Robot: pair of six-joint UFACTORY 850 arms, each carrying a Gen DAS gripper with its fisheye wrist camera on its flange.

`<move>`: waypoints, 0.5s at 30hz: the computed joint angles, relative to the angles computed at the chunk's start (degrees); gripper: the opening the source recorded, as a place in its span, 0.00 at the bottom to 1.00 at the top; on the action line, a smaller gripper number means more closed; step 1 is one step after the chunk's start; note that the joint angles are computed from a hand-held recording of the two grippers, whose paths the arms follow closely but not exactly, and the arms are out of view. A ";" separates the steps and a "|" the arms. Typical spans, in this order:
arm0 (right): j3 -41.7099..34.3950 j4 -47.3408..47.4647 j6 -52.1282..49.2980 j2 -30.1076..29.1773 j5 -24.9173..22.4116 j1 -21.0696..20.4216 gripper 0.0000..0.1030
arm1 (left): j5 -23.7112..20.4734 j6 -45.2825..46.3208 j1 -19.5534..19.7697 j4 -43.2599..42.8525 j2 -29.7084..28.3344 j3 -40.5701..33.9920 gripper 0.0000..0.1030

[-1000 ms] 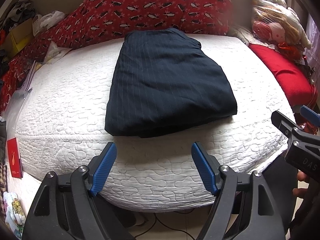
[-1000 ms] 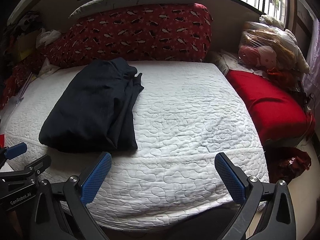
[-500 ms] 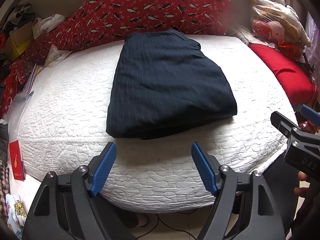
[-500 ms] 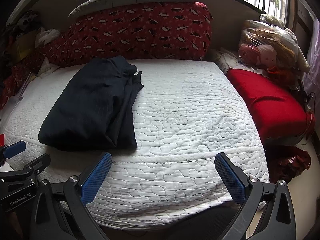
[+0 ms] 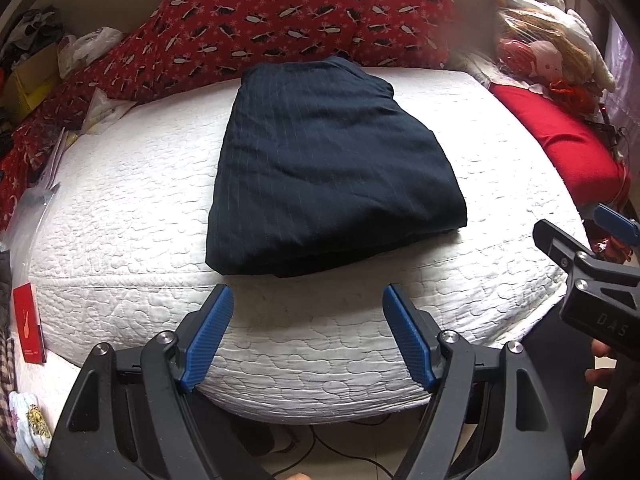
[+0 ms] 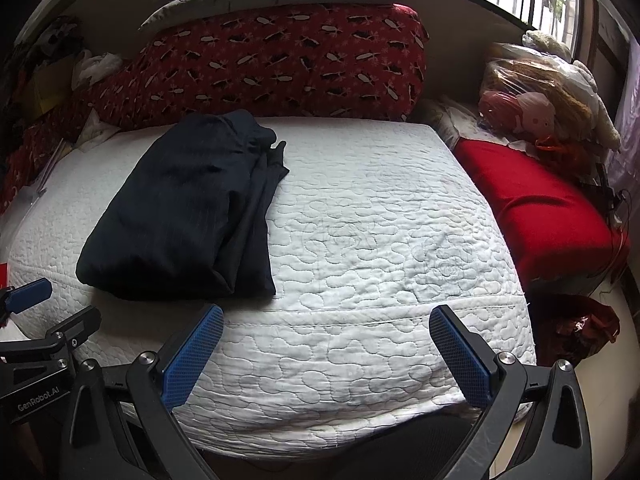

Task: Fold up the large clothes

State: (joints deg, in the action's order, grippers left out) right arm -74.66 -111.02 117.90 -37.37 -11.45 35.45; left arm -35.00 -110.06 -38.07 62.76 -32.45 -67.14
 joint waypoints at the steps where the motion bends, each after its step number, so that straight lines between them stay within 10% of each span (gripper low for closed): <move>1: -0.01 0.06 -0.10 0.01 0.01 0.03 1.00 | 0.00 -0.11 -0.02 0.10 0.04 0.03 0.75; 15: -0.21 -0.43 0.29 0.12 0.11 -0.03 1.00 | 2.26 -1.37 0.16 2.80 1.17 0.57 0.81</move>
